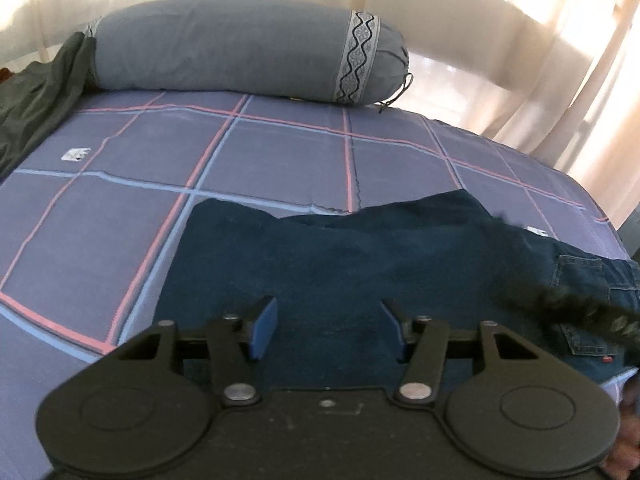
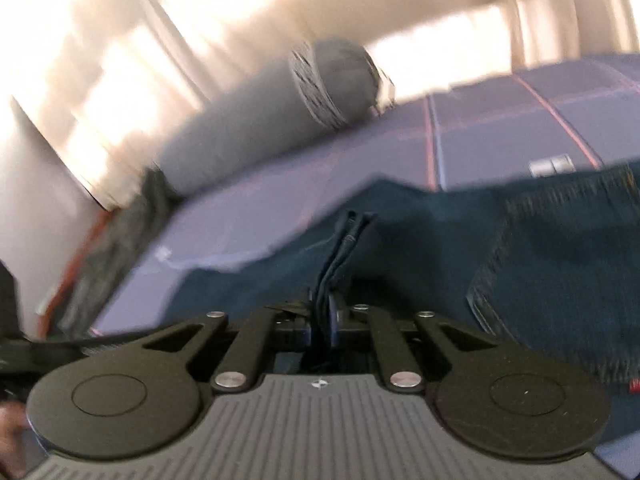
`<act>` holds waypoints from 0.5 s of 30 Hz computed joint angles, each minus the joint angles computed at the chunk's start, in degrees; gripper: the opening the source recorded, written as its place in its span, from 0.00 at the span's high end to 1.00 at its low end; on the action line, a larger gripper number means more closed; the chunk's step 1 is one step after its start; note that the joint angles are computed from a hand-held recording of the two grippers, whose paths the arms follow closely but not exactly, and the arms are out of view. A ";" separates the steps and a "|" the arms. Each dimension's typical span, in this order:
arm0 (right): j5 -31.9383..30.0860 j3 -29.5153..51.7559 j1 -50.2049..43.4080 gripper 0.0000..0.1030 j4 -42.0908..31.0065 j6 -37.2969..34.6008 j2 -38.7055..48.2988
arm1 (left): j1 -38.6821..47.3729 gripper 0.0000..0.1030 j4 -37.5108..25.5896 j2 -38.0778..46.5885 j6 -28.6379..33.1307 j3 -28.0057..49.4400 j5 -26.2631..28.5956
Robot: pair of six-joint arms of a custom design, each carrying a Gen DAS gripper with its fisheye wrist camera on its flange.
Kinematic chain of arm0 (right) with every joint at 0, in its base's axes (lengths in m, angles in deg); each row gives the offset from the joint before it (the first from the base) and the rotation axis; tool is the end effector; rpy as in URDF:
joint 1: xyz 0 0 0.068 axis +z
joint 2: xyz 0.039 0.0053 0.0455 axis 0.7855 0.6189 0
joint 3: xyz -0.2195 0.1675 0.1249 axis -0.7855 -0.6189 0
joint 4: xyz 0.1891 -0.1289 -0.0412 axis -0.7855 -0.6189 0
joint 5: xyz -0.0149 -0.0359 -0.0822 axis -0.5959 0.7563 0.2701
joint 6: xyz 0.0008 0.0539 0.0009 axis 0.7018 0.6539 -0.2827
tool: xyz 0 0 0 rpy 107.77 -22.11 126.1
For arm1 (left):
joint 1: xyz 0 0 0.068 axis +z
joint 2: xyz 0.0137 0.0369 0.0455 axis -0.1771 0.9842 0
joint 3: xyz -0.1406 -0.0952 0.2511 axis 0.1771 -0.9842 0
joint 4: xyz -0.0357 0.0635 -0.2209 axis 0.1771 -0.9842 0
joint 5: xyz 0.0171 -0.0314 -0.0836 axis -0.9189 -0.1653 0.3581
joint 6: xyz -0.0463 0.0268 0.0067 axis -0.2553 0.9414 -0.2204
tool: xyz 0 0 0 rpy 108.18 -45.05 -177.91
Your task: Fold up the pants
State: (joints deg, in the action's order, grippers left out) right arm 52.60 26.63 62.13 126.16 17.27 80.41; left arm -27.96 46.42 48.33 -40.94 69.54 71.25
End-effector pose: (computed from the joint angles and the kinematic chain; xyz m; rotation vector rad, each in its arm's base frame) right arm 0.2772 0.0633 0.1386 0.0500 2.2003 0.7245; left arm 0.2310 -0.0707 0.1066 -0.0081 2.3317 -0.1923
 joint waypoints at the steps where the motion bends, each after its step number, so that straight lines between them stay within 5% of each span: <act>1: 1.07 0.35 0.07 0.87 -0.52 -0.69 -0.28 | -0.05 0.00 0.45 0.47 0.13 0.02 -0.11; 5: 5.18 5.74 0.93 0.84 -10.15 -3.92 3.09 | -1.42 0.00 1.97 2.79 0.03 0.67 -2.02; 12: 7.61 0.78 1.06 0.56 -5.13 -4.84 0.35 | -2.72 0.00 0.61 3.90 1.04 2.09 -4.52; 15: 6.95 -5.03 -2.91 0.24 -2.12 -5.36 -5.80 | -2.77 0.00 -1.47 2.11 0.83 2.66 -3.93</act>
State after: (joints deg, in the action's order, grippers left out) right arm 59.54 21.60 59.22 124.03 11.92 74.61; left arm -30.73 44.95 50.44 -40.10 72.20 67.32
